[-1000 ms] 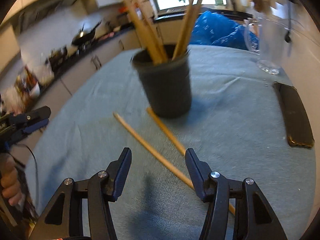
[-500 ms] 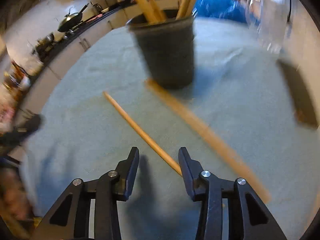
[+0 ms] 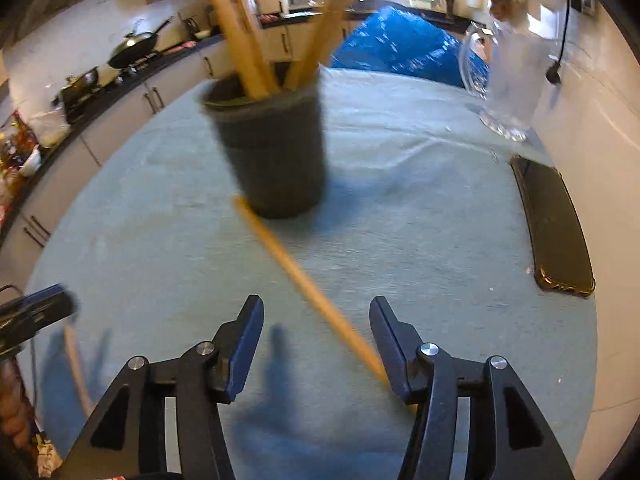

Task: Organize utensils
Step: 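Lower both open grippers toward the last chopsticks lying on the cloth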

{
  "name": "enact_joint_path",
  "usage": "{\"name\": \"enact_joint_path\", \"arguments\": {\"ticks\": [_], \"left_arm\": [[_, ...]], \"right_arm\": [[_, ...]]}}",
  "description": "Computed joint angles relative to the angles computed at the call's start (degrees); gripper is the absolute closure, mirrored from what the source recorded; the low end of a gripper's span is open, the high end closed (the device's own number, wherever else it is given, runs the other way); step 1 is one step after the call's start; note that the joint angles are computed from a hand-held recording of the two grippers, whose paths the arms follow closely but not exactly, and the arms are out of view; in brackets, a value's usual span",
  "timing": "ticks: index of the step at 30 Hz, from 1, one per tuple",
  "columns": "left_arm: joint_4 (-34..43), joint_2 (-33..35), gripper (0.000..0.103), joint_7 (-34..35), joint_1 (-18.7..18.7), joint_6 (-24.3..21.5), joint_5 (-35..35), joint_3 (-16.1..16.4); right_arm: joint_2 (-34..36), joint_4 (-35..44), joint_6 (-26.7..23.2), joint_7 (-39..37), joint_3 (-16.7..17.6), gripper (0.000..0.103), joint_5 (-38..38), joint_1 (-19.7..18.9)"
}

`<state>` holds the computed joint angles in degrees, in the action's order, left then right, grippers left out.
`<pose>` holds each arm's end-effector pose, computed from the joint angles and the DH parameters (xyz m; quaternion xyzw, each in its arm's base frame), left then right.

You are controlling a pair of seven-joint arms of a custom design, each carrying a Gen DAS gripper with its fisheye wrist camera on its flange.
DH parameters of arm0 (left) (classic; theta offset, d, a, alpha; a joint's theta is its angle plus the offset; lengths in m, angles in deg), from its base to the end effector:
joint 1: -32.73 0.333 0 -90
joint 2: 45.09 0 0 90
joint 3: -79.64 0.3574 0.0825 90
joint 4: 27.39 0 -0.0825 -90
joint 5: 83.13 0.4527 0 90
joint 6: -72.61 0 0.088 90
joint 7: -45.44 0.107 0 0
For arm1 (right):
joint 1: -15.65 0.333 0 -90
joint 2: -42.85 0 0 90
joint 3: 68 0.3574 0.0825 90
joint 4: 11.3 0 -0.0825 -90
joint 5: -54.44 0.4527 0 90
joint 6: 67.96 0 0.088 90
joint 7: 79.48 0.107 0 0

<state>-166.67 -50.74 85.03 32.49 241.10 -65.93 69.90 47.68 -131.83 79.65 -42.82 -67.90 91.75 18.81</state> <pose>0.5510 -0.1172 0.4034 -0.8004 0.5161 -0.2641 0.1528 0.6487 0.0266 0.4189 -0.8238 0.4893 -0.0966 0.2695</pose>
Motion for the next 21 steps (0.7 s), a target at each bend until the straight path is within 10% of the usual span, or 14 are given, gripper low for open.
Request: {"name": "enact_joint_path", "arguments": {"ticks": [11,17,21], "left_arm": [[-2.2,-2.7,0.045,4.2,-1.5,-8.4,-8.3,0.8],[0.5,-0.4,0.045,-2.5,0.0,-10.9,1.8,-1.0],[3.3,2.1,0.078,-7.9,0.1,-12.2,12.1,-1.1]], "right_arm": [[0.3,-0.9,3.8,-0.2,0.6,0.041,-4.0,0.9],[-1.9,-3.0,2.8,3.8,-0.1,0.081,-6.9,1.2],[-3.3,-4.4,1.3,5.9,-0.4,0.083,-7.7,1.6]]}}
